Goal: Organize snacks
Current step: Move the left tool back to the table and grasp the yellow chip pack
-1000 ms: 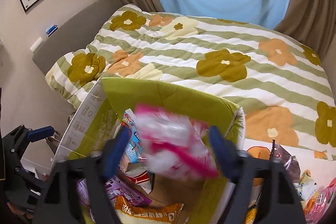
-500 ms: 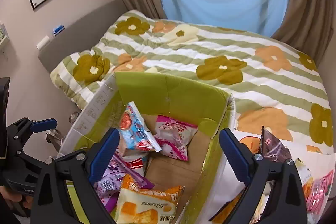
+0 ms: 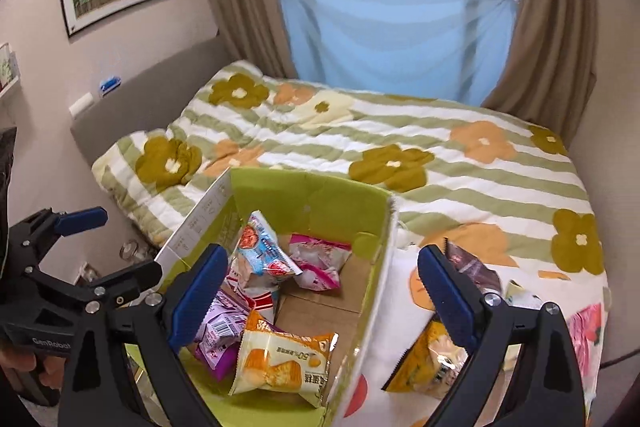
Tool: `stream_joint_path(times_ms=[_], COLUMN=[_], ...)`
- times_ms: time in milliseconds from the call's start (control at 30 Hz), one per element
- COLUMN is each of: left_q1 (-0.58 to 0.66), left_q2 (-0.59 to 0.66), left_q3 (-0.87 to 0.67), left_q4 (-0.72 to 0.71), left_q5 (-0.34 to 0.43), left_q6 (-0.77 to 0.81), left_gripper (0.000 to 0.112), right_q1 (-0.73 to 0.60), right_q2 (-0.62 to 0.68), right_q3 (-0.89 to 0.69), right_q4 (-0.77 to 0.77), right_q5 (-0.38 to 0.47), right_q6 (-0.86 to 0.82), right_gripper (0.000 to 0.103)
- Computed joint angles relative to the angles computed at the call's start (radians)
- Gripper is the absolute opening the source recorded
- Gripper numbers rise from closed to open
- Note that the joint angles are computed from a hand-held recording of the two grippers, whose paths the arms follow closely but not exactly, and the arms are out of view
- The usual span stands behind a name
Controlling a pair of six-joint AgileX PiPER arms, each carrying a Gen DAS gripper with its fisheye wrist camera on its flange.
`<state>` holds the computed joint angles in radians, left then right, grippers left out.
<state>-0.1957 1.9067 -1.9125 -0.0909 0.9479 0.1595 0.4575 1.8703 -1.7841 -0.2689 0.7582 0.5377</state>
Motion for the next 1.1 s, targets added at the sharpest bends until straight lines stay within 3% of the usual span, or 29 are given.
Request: stream_joint_path(times_ms=[233, 367, 567, 767, 867, 1100], left_q1=[-0.105, -0.208, -0.397, -0.565, -0.629, -0.66], left_q2=[-0.063, -0.076, -0.048, 0.041, 0.117, 0.309], left_q3=[0.069, 0.083, 0.042, -0.065, -0.153, -0.348], left_q4=[0.012, 0.067, 0.155, 0.253, 0.298, 0.323], left_q5=[-0.034, -0.038, 0.001, 0.06, 0.102, 0.184], left_q6=[-0.052, -0.155, -0.345, -0.534, -0.62, -0.664], left_gripper=[0.103, 0.103, 0.103, 0.103, 0.103, 0.103], right_q1=[-0.004, -0.076, -0.261, -0.543, -0.697, -0.889], right_q2=[-0.175, -0.319, -0.514, -0.652, -0.658, -0.559], right_q3=[0.241, 0.405, 0.569, 0.672, 0.693, 0.709], right_q4=[-0.115, -0.076, 0.087, 0.334, 0.463, 0.659], right_q5=[-0.064, -0.1, -0.068, -0.022, -0.002, 0.005], right_q6=[0.14, 0.099, -0.11, -0.494, -0.696, -0.976], right_gripper=[0.103, 0.103, 0.103, 0.103, 0.103, 0.103])
